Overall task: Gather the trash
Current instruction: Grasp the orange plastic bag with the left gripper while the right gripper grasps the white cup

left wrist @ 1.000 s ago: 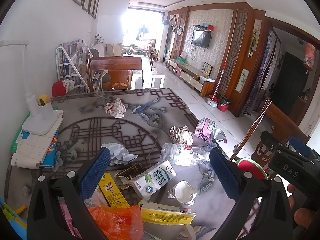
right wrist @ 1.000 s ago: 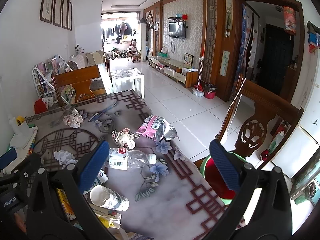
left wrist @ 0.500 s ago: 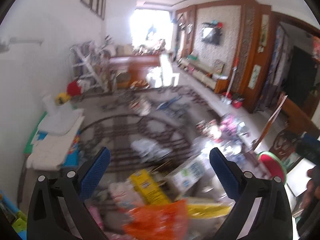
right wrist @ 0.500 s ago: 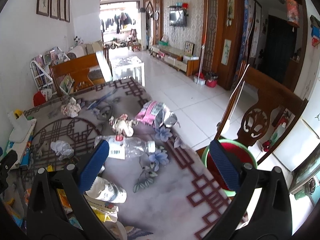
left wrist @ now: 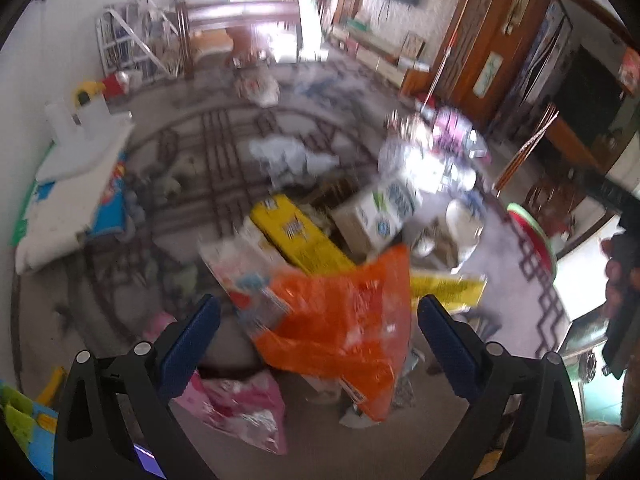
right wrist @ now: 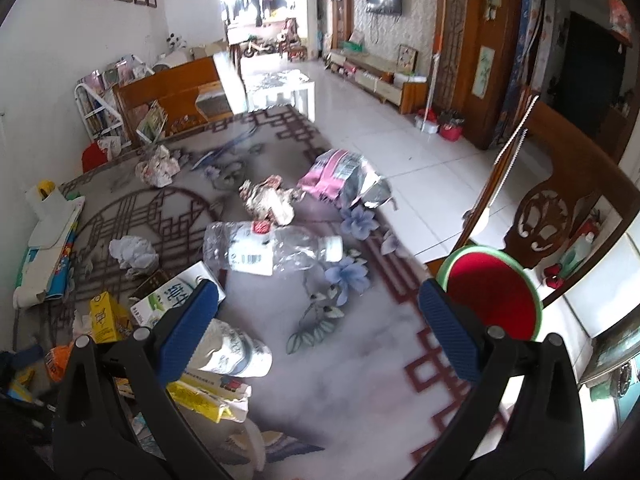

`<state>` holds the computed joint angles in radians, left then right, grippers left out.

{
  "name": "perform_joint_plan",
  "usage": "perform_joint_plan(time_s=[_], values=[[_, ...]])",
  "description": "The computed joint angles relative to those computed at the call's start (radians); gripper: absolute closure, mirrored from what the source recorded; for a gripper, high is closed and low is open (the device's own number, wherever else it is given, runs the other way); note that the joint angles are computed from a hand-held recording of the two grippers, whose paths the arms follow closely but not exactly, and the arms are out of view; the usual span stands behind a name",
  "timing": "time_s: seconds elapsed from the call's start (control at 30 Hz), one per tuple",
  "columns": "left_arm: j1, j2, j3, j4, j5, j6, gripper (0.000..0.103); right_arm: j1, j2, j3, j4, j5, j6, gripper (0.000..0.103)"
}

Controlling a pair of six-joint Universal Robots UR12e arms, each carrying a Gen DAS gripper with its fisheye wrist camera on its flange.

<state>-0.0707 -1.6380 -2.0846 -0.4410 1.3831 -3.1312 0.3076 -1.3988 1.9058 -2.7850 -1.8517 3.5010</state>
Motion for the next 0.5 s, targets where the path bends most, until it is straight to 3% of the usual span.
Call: perform_joint_plan(time_s=[0.1, 0.17, 0.3, 0.4, 0.5], values=[[-0.004, -0.025, 0.008, -0.02, -0.008, -0.048, 0.01, 0.0, 0.008, -0.005, 0.011, 0.033, -0.027, 0.004], [0.002, -0.042, 0.015, -0.024, -0.042, -0.089, 0.016, -0.004, 0.012, -0.005, 0.029, 0.076, -0.055, 0.004], [0.011, -0.058, 0.018, 0.004, -0.087, -0.12, 0.041, -0.015, 0.024, -0.012, 0.078, 0.168, -0.093, 0.004], [0.01, -0.061, 0.021, 0.019, -0.096, -0.119, 0.046, -0.018, 0.035, -0.016, 0.1, 0.241, -0.109, 0.004], [0.011, -0.052, 0.016, 0.049, -0.099, -0.125, 0.048, -0.008, 0.054, -0.031, 0.112, 0.264, -0.154, 0.004]])
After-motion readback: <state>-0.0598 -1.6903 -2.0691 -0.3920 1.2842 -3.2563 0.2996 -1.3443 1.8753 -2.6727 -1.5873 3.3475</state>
